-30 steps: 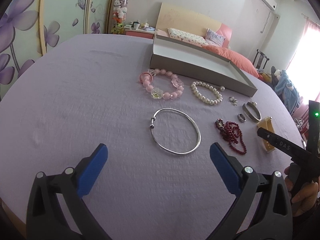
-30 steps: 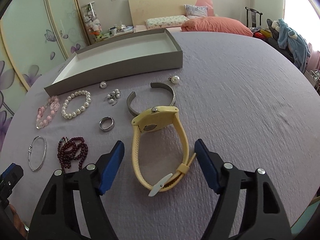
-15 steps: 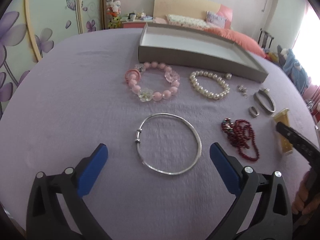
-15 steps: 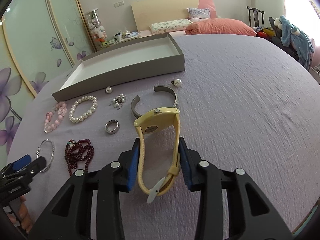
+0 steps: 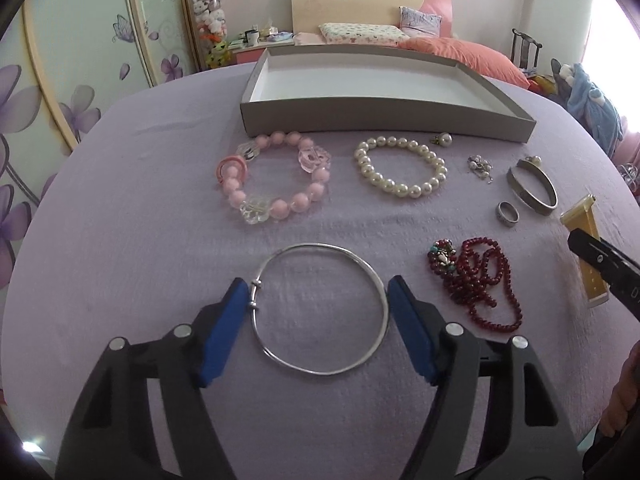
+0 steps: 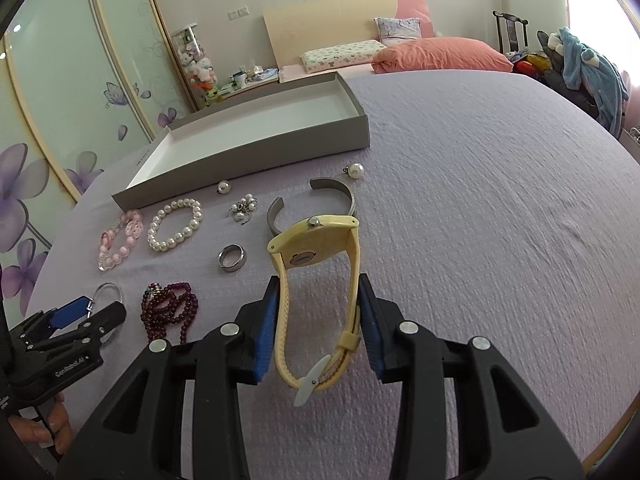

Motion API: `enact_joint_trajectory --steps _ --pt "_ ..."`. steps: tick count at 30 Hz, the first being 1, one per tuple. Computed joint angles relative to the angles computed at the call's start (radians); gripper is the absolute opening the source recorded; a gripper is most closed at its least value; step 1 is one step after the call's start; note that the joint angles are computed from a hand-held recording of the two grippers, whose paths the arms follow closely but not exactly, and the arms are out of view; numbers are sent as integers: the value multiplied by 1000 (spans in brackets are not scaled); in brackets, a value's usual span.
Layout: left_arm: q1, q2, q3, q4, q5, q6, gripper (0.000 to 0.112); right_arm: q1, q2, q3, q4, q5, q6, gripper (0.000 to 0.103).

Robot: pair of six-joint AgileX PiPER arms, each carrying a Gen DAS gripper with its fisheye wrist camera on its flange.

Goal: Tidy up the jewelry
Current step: 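Carry watch and bangle into the grey tray while both tools open to release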

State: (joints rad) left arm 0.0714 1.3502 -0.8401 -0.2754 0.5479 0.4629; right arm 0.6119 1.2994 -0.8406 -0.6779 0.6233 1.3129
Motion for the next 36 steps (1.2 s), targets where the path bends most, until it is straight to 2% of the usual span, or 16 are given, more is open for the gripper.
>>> enact_joint_trajectory --steps 4,12,18,22,26,31,34,36 --pt "32 -9 9 -64 11 72 71 4 -5 -14 -6 15 -8 39" --pt "165 -21 -68 -192 126 219 71 -8 3 -93 21 21 -110 39" --pt "197 5 -211 -216 200 228 71 -97 27 -234 179 12 -378 39" --pt "191 84 -368 -261 242 210 71 -167 95 -380 275 15 -543 39" --pt "144 228 -570 -264 283 130 71 -257 236 -571 431 32 -727 39" --pt "80 449 -859 -240 366 -4 71 -346 447 -824 620 111 -905 39" --pt "38 561 -997 -201 380 -74 71 -372 594 -1008 671 195 -954 39" --pt "3 641 -1098 -146 390 -124 71 -398 727 -1184 713 288 -984 39"
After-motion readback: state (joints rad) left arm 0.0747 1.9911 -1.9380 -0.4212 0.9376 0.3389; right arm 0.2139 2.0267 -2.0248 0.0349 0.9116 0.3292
